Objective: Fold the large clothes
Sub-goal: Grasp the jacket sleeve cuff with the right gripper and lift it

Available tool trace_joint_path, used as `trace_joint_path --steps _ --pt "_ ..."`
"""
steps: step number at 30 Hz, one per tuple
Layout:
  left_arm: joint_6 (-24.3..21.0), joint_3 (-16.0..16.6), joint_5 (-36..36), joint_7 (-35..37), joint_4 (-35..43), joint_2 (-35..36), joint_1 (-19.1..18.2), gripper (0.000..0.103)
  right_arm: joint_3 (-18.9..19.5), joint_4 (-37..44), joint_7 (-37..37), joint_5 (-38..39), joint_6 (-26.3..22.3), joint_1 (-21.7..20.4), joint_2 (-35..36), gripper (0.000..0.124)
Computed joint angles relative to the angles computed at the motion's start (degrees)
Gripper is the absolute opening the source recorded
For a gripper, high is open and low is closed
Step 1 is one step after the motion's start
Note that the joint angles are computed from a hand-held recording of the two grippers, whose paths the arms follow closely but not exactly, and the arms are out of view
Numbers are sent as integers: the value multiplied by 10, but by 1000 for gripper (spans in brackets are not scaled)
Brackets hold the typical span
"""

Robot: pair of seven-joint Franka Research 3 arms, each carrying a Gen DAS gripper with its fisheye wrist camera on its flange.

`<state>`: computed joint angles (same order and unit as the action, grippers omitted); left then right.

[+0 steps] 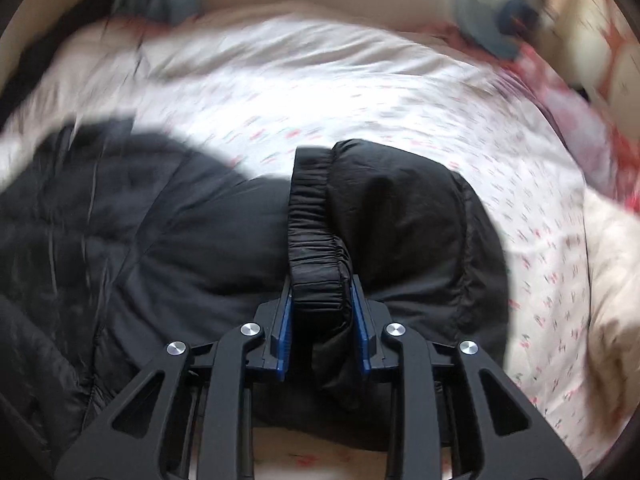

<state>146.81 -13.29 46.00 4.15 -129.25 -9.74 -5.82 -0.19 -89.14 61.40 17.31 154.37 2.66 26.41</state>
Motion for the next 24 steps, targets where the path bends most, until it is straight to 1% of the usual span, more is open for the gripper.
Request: trace_joint_path --steps 1,2,3,5,6,7,8,9,10,11,12,13,14,15,18,20,21,22,23,24 --pt "-3 1 -6 5 0 0 -1 97 13 3 -12 35 0 -25 -4 24" --pt "-5 1 -10 7 -1 -1 -2 97 31 6 -30 90 4 -62 -10 24" --pt "-6 2 -13 8 -1 -1 -2 97 34 9 -36 122 6 -81 -14 24" --pt "-8 3 -21 12 -1 1 -3 97 29 30 -22 185 12 -118 -9 24" --pt "-9 3 -28 16 0 3 -3 97 19 45 4 212 9 -138 -2 25" --pt "-8 4 -33 18 1 5 -4 97 2 60 43 217 3 -147 10 28" --pt "-7 5 -38 21 4 9 -4 97 -16 74 84 209 -11 -153 21 34" --pt "-8 5 -42 22 6 12 -5 97 -31 89 125 199 -39 -164 32 38" --pt "-9 6 -45 24 8 14 -5 97 -33 96 144 199 -66 -180 39 46" --pt "-8 6 -48 24 10 17 -6 97 -23 93 141 212 -87 -199 39 58" --pt "-6 7 -52 25 11 19 -7 97 0 85 112 248 -110 -228 37 62" --pt "-5 7 -54 25 12 21 -7 97 21 76 77 290 -130 -252 35 69" --pt "-5 7 -56 26 14 24 -8 97 32 66 54 321 -151 -265 32 73" --pt "-5 7 -55 27 15 26 -9 97 34 54 41 344 -172 -272 30 73" --pt "-9 7 -56 30 20 31 -11 97 30 40 24 384 -201 -269 39 74" --pt "-7 9 -58 32 20 31 -13 97 26 39 8 394 -183 -257 47 74" --pt "-5 10 -61 33 17 28 -13 97 27 43 -3 401 -163 -249 52 74" --pt "-1 11 -63 33 15 26 -12 97 31 45 -22 412 -145 -246 55 70" --pt "1 12 -63 33 13 24 -11 97 35 59 -38 420 -133 -244 67 43" --pt "4 12 -62 30 12 23 -10 97 30 86 -29 401 -129 -232 84 21"
